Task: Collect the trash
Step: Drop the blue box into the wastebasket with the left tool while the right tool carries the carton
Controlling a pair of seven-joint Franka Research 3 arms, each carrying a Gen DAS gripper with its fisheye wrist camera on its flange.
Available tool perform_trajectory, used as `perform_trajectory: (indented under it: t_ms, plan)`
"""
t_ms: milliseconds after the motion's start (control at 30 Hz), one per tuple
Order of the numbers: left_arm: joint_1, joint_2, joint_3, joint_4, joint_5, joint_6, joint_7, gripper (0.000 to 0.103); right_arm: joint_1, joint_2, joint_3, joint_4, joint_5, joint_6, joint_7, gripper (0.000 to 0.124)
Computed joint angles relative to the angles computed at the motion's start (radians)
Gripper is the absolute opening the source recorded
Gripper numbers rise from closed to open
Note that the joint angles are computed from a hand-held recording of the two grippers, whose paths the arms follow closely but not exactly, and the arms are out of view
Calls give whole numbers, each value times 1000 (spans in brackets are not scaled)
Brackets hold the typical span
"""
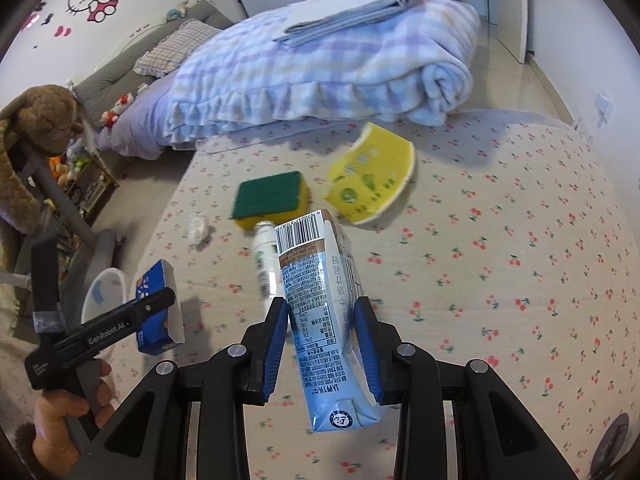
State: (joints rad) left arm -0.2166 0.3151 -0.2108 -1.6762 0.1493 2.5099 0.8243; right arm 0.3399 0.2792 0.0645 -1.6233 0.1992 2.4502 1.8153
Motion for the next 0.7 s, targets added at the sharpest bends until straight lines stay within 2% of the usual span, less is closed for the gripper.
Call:
perform_trajectory:
  t_ms: [333, 700]
  plan:
    - [78, -166, 21, -204, -74, 90, 34, 69, 69, 96, 33, 158, -4, -19, 0, 35]
    - [143, -298, 70, -365, -80, 124, 43, 69, 165, 280, 46, 430, -20, -112, 10, 35]
